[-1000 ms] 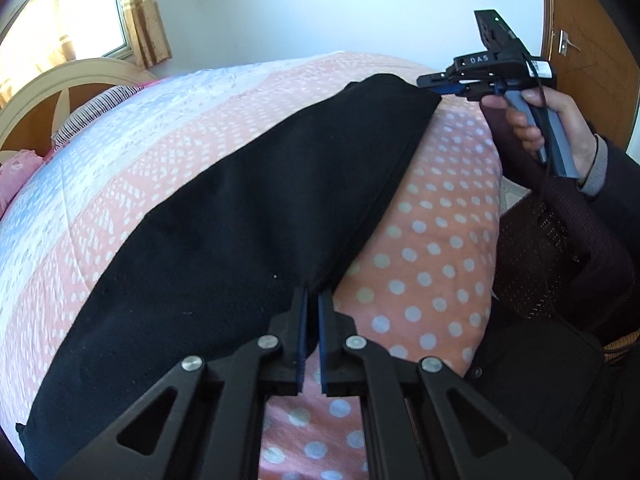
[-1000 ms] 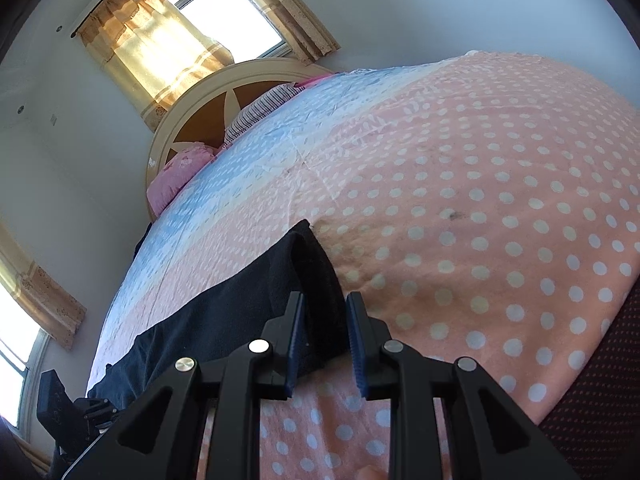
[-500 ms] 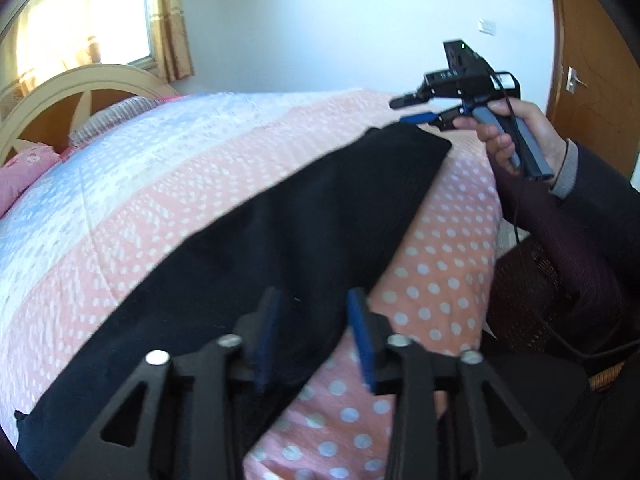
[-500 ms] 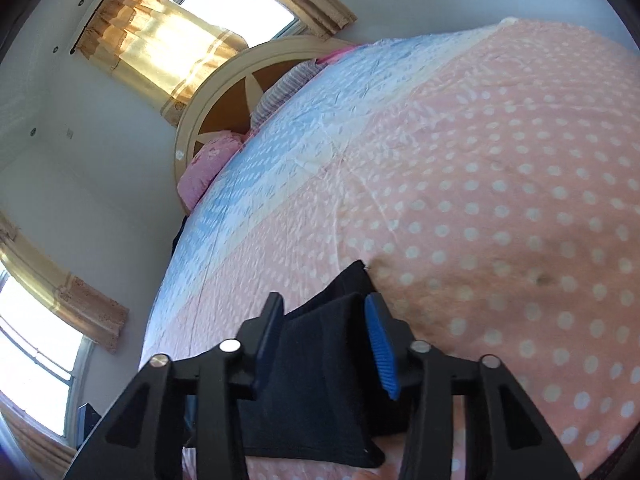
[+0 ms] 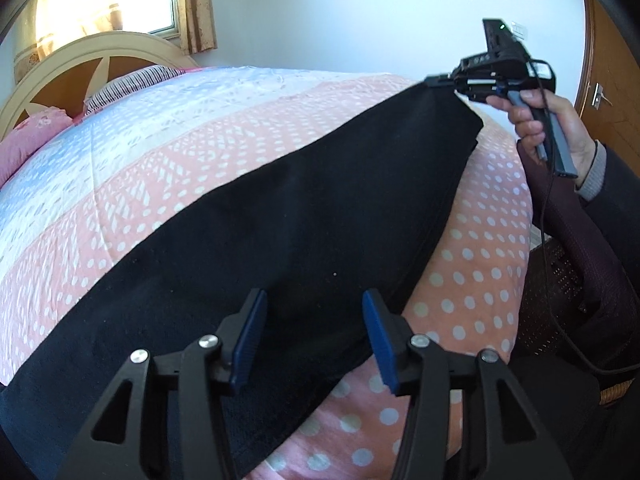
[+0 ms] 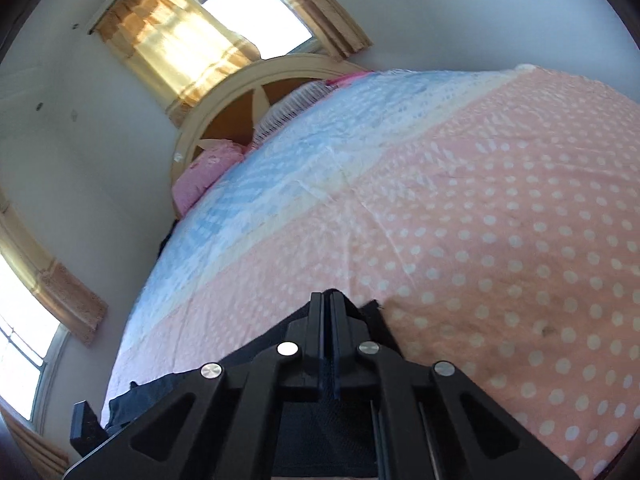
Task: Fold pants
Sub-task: 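Open both grippers and release the straightened pants on the bed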
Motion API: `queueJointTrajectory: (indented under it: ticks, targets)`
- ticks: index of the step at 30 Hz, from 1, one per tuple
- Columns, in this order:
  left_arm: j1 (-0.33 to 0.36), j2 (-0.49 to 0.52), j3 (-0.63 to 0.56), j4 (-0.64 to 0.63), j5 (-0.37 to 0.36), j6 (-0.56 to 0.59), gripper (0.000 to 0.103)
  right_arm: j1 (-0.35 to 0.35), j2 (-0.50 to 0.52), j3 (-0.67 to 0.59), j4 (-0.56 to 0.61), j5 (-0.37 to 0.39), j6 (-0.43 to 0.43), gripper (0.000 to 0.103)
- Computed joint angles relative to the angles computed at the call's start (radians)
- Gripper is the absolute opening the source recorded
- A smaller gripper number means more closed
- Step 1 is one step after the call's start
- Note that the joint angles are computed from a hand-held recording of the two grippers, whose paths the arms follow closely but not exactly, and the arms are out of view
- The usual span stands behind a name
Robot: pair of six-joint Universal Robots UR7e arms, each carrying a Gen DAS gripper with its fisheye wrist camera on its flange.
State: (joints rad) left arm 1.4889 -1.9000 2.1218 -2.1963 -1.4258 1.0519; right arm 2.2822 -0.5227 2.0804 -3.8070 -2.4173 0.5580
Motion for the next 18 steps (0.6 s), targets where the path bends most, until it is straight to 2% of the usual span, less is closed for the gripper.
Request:
queueJointTrajectory:
  ticks: [1,4,5,6,7,8,10,13,16,17,18]
  targets:
    - [-0.002,-0.002,0.006,-0.007,0.002,0.000,0.054,-0.015,0.000,0.015,-0.004,0.000,0.018,0.003]
    - [0.000,-0.005,0.006,-0.009,0.000,0.000,0.054,-0.015,-0.015,0.030,0.116,-0.108,0.119,0.005]
    - [-0.004,-0.007,0.013,-0.014,0.001,-0.007,0.055,-0.008,-0.014,0.039,0.098,-0.109,0.120,0.011]
    - [-0.002,-0.005,0.010,-0.012,-0.001,-0.009,0.055,0.004,-0.012,0.046,0.076,-0.108,0.118,0.018]
    - [0.000,-0.002,0.007,-0.010,-0.003,-0.011,0.055,0.020,-0.011,0.050,0.067,-0.115,0.119,0.039]
    - [0.000,-0.001,0.006,-0.010,-0.004,-0.012,0.056,0.043,-0.006,0.050,0.048,-0.124,0.108,0.054]
    - [-0.001,0.001,0.005,-0.015,-0.004,-0.015,0.058,0.089,0.003,0.048,0.032,-0.137,0.087,0.055]
    - [-0.008,-0.001,0.011,-0.025,0.003,-0.024,0.060,0.139,0.004,0.047,0.111,-0.153,0.141,0.055]
    - [-0.009,0.000,0.006,-0.026,0.001,-0.042,0.060,0.135,-0.005,0.058,0.231,-0.121,0.238,0.055]
    - [-0.010,0.001,0.003,-0.028,0.003,-0.049,0.060,0.133,0.001,0.057,0.251,-0.119,0.249,0.053]
    - [-0.008,0.003,-0.001,-0.029,0.004,-0.053,0.060,0.132,0.004,0.051,0.280,-0.122,0.253,0.046]
